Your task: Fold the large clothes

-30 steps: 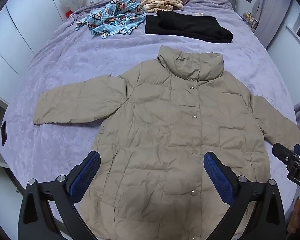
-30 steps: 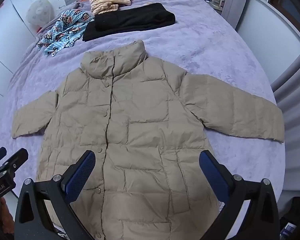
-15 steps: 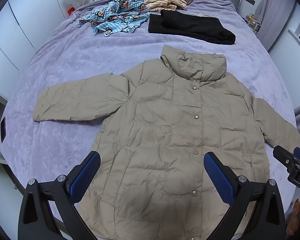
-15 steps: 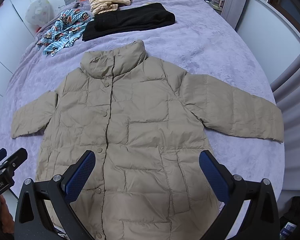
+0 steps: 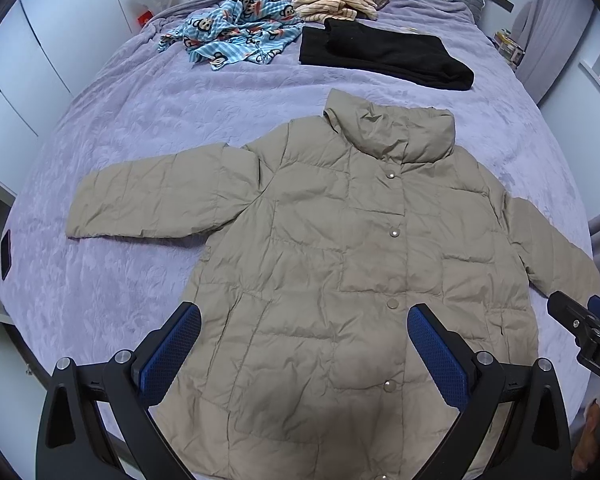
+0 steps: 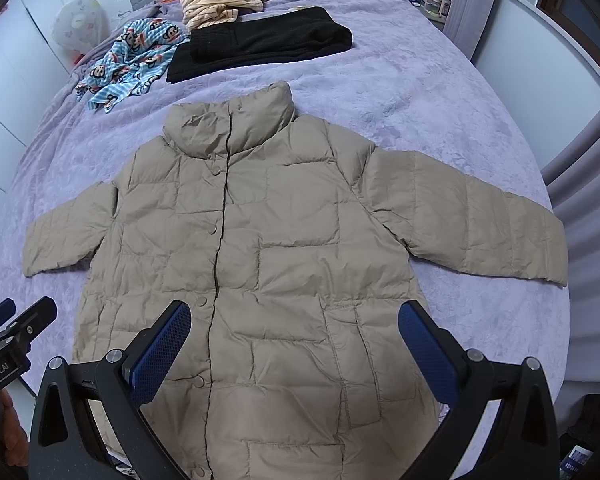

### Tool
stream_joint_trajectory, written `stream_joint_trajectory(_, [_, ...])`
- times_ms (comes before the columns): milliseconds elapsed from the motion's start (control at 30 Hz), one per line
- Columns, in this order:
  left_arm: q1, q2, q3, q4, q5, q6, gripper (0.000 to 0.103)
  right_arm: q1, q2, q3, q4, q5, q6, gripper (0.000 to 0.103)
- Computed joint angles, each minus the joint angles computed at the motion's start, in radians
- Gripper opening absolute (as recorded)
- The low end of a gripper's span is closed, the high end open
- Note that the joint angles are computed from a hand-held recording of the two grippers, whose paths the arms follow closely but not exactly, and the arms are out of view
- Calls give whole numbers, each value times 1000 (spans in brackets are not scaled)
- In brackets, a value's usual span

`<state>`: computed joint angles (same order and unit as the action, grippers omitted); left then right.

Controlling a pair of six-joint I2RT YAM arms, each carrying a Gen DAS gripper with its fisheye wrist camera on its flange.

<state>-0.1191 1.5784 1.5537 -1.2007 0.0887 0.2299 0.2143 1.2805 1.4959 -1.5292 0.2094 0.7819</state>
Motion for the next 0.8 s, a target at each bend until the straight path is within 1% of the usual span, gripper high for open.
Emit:
stream_joint_trajectory(267, [1, 1, 2, -2, 0, 1, 103, 11, 13, 23, -10, 5, 8, 103])
stream_joint_trajectory(800, [2, 1, 1, -1, 1, 0, 103, 12, 13, 19, -7, 5, 9, 103])
